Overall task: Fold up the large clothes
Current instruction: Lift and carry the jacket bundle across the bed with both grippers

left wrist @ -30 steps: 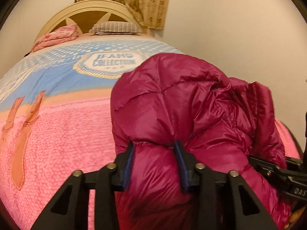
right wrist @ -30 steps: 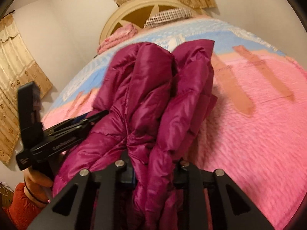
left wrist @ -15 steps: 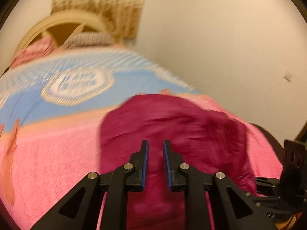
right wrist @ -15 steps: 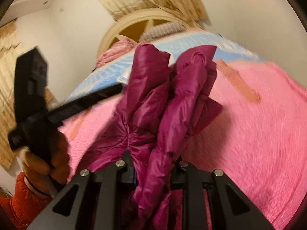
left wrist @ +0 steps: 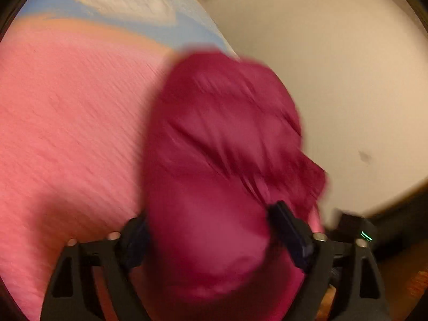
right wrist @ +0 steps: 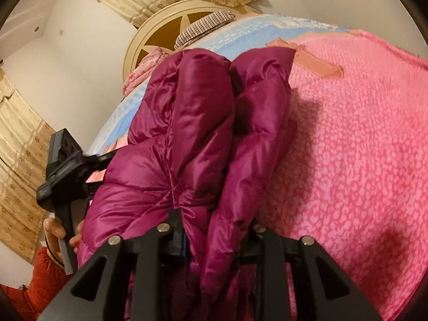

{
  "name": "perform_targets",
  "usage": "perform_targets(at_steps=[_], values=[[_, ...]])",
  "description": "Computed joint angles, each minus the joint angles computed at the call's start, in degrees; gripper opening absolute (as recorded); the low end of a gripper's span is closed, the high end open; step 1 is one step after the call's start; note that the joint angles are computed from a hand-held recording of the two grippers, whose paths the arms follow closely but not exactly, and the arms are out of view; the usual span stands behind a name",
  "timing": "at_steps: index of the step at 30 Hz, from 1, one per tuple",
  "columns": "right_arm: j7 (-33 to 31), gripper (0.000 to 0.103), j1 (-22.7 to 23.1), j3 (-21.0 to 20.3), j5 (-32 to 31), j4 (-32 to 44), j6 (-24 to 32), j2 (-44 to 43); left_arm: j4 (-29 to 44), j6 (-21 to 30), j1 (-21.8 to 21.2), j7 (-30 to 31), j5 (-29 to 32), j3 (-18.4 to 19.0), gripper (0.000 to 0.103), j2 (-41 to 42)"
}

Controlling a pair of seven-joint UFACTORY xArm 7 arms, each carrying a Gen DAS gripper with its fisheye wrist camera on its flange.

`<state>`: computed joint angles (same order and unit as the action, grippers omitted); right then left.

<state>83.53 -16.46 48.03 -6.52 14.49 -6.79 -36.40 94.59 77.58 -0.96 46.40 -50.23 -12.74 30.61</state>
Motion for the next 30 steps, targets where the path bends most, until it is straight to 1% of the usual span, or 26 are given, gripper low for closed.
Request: perform_targets(at_steps=[1,2,3,4,5,6,7,8,9,10,11,13,14,15,16,17,18,19,21,23,25,26,27,29,30], values=[[0.15,0.030,0.58,-0.71,0.20,-1.33,-1.69,0.00,-0.79,0.64,-1.81,1.39,-0.56,2.13,0.096,-0.71],[-0.05,0.031,0.19,-0.92,0.48,-1.88,-3.43,0.67,-1.94,-0.97,-2.14,2.81,-0.21,1.85,0.096,-1.45],[-0.16,0.032,-0.27,-0.67,1.18,-2.41,-5.48,1.49,-2.66,-2.77,-1.05,3.77,0.56,-0.31,0.096,-1.70],[-0.82,0.033,-0.84,-0.50,1.79,-2.83,-6.99,2.37,-3.15,-4.10,-1.51,4.43,0.25,-0.43,0.096,-2.01],[-1.29,0.033,-0.85,-0.36,2.52,-2.86,-7.22,2.69,-4.40,-5.84,-1.88,4.76,-0.46,-0.51,0.096,-2.85],[-1.97,0.034,-1.39,0.11,3.13,-2.73,-7.22,3.04,-5.94,-7.18,-2.08,5.29,-1.12,-0.57,0.092,-4.04],[-2.78,0.033,-1.62,0.41,3.65,-2.29,-6.08,2.94,-7.89,-8.96,-2.47,6.40,-1.69,-0.65,0.087,-5.74],[-3.51,0.032,-1.06,0.38,4.07,-1.71,-3.75,2.18,-9.93,-10.70,-2.84,8.08,-2.22,-0.70,0.077,-7.62],[-4.11,0.029,-0.37,0.32,3.85,-0.64,0.12,0.87,-12.29,-12.56,-3.16,10.66,-3.20,-0.86,0.070,-10.14],[-4.26,0.026,0.34,0.14,2.99,0.56,4.23,-0.62,-13.68,-13.10,-3.46,12.09,-4.13,-0.82,0.066,-11.99],[-4.31,0.025,0.98,-0.13,1.95,1.79,7.99,-1.90,-14.75,-13.04,-3.76,13.19,-5.07,-0.69,0.062,-13.56],[-4.43,0.024,2.09,-0.46,-0.31,4.34,15.34,-5.05,-15.83,-12.37,-4.86,14.36,-7.24,-0.47,0.061,-16.36],[-4.26,0.024,3.12,-1.12,-1.12,4.75,17.98,-6.99,-15.70,-12.35,-5.61,14.60,-7.95,-0.25,0.061,-17.09],[-4.01,0.024,5.03,-2.51,-1.67,4.64,21.32,-10.55,-15.54,-12.20,-6.43,14.76,-9.02,-0.27,0.061,-18.00],[-3.64,0.024,6.52,-3.90,-2.18,4.04,23.22,-13.37,-14.92,-11.68,-7.19,14.68,-10.03,-0.24,0.061,-18.28],[-3.52,0.024,8.71,-6.17,-2.57,3.01,26.02,-17.55,-13.91,-11.15,-8.11,14.27,-11.25,-0.45,0.062,-18.22],[-3.33,0.024,10.38,-7.90,-3.05,2.13,28.15,-20.63,-12.81,-9.62,-8.09,14.36,-11.69,0.06,0.062,-17.73],[-3.65,0.024,12.24,-10.15,-3.64,1.28,30.89,-24.06,-12.02,-9.65,-9.16,13.62,-12.27,-0.34,0.062,-17.51],[-4.96,0.024,15.40,-14.56,-5.42,-0.34,37.70,-31.46,-10.86,-11.47,-12.07,11.91,-12.53,-1.47,0.062,-16.93],[-5.97,0.024,17.21,-17.68,-7.37,-1.50,43.01,-36.16,-9.32,-13.85,-14.77,10.06,-11.68,-2.32,0.062,-15.64],[-7.26,0.024,18.64,-21.27,-9.10,-3.37,48.13,-40.77,-8.00,-18.68,-18.06,8.81,-9.81,-3.38,0.062,-13.47],[-7.72,0.024,18.78,-22.97,-9.63,-4.44,49.37,-42.25,-7.87,-21.51,-19.68,8.06,-8.29,-3.80,0.062,-12.46],[-8.30,0.024,18.54,-25.05,-10.16,-6.06,50.04,-44.01,-7.80,-22.82,-20.29,7.35,-7.00,-3.92,0.062,-11.58],[-9.68,0.024,17.02,-28.58,-10.94,-9.26,50.22,-45.54,-6.22,-26.83,-23.19,2.69,-1.49,-3.97,0.062,-8.19],[-10.25,0.024,15.94,-29.97,-11.15,-10.41,49.21,-45.05,-5.23,-28.79,-24.74,-0.24,2.03,-3.82,0.062,-6.51]])
